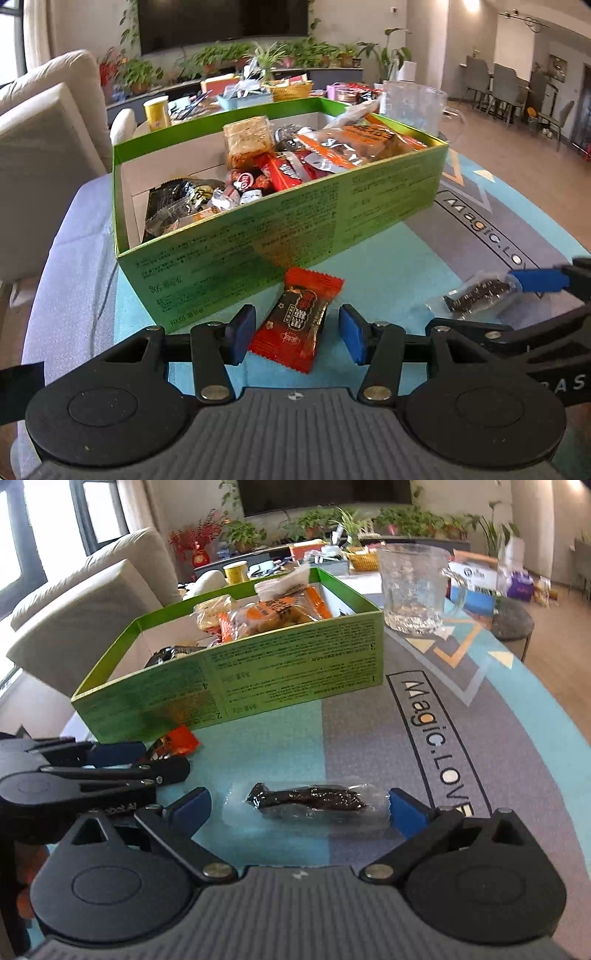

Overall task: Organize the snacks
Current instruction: 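Grasp the red chocolate wrapper with the left gripper while the right grasps the clear dried-fish packet, then carry both snacks over the box and open both grippers to drop them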

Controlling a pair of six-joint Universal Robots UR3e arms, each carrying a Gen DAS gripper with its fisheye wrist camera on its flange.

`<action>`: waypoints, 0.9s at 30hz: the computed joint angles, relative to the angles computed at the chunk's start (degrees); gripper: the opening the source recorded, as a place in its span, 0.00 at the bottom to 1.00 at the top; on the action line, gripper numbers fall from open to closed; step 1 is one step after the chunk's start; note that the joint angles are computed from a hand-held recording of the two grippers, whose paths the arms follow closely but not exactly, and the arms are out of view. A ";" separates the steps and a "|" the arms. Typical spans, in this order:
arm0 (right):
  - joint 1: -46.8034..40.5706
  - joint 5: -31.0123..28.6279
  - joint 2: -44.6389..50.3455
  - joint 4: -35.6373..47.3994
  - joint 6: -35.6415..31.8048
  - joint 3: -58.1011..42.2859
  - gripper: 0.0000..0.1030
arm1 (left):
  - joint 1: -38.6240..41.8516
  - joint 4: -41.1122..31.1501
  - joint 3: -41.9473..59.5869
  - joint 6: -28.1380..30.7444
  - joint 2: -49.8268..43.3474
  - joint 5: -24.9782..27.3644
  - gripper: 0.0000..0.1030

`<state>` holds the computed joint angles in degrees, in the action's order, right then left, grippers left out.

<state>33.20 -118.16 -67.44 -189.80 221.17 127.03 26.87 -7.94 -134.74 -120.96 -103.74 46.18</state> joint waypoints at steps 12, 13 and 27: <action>0.39 -1.07 1.13 -15.03 -6.20 8.92 0.63 | 6.03 -10.07 -7.65 9.75 12.16 -4.05 0.31; 0.45 -1.16 0.95 -16.16 -6.49 9.52 0.63 | 6.57 -12.20 -7.61 10.36 13.72 -4.54 0.31; -4.09 -0.91 -3.52 -25.53 -17.92 7.74 0.63 | 5.81 -6.11 -2.89 -4.24 16.40 -9.77 0.31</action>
